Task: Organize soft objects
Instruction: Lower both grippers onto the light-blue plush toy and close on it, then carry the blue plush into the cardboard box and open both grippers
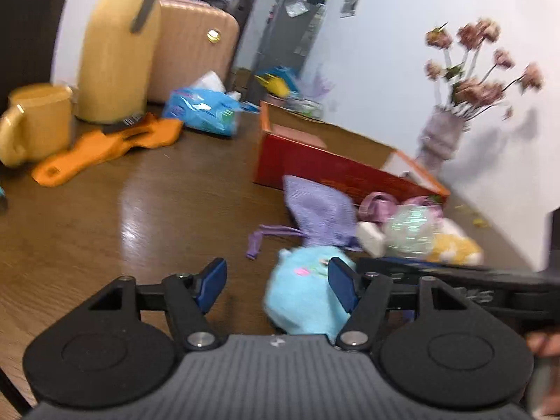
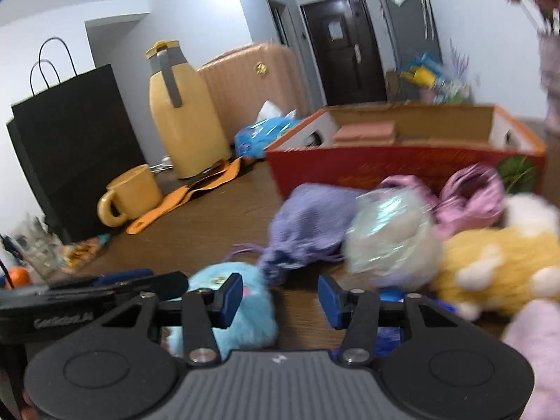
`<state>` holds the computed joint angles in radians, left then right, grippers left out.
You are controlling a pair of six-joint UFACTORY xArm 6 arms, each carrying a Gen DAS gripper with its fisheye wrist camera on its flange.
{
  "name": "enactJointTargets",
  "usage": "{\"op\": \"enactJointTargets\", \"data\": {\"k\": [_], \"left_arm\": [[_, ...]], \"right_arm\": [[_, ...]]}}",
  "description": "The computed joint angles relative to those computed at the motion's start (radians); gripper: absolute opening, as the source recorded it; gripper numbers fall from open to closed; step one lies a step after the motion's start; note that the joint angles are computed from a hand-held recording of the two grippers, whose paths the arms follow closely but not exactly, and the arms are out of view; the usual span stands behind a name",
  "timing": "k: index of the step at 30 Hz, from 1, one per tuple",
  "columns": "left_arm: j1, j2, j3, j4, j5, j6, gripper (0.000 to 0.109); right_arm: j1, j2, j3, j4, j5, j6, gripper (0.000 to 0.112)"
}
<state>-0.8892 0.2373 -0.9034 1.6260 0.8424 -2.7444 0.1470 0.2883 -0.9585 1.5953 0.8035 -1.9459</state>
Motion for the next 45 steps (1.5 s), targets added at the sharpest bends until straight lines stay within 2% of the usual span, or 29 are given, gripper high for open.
{"op": "enactJointTargets", "data": {"k": [1,2,4,6,11,19,27,33,36,41,42,45], "left_arm": [[0.011,-0.005,0.008,0.033,-0.029,-0.033,0.062],[0.023,-0.005,0.012,0.064,-0.059,-0.064,0.048],[0.047,-0.002,0.015,0.101,-0.112,-0.101,0.031],[0.057,-0.004,0.02,0.152,-0.137,-0.149,0.031],[0.053,0.001,0.016,0.161,-0.141,-0.154,0.031],[-0.003,-0.011,0.014,0.11,-0.092,-0.13,0.031],[-0.069,-0.026,-0.019,0.11,-0.045,-0.112,0.031],[-0.078,0.005,-0.092,0.102,-0.039,-0.058,0.031],[-0.052,0.007,-0.114,0.13,-0.063,-0.058,0.031],[0.055,0.023,-0.207,0.163,-0.125,0.095,0.031],[0.092,0.032,-0.24,0.186,-0.154,0.128,0.031],[0.245,0.115,-0.414,0.254,-0.312,0.226,0.031]], "right_arm": [[0.003,-0.002,0.007,-0.003,0.001,0.005,0.048],[0.004,-0.005,0.014,-0.004,0.002,0.01,0.048],[0.004,-0.01,0.025,-0.013,0.006,0.029,0.048],[0.001,-0.011,0.03,-0.027,0.009,0.053,0.045],[-0.005,-0.004,0.032,-0.042,0.03,0.102,0.039],[-0.032,-0.055,0.077,-0.049,0.048,0.102,0.035],[-0.147,-0.179,0.192,-0.029,0.128,0.036,0.034],[-0.214,-0.194,0.187,-0.029,0.178,0.044,0.033],[-0.226,-0.178,0.155,-0.024,0.194,0.05,0.033],[-0.196,-0.105,-0.003,-0.013,0.19,0.09,0.033],[-0.186,-0.083,-0.049,-0.005,0.185,0.096,0.032],[-0.137,0.031,-0.256,0.003,0.124,0.157,0.032]]}}
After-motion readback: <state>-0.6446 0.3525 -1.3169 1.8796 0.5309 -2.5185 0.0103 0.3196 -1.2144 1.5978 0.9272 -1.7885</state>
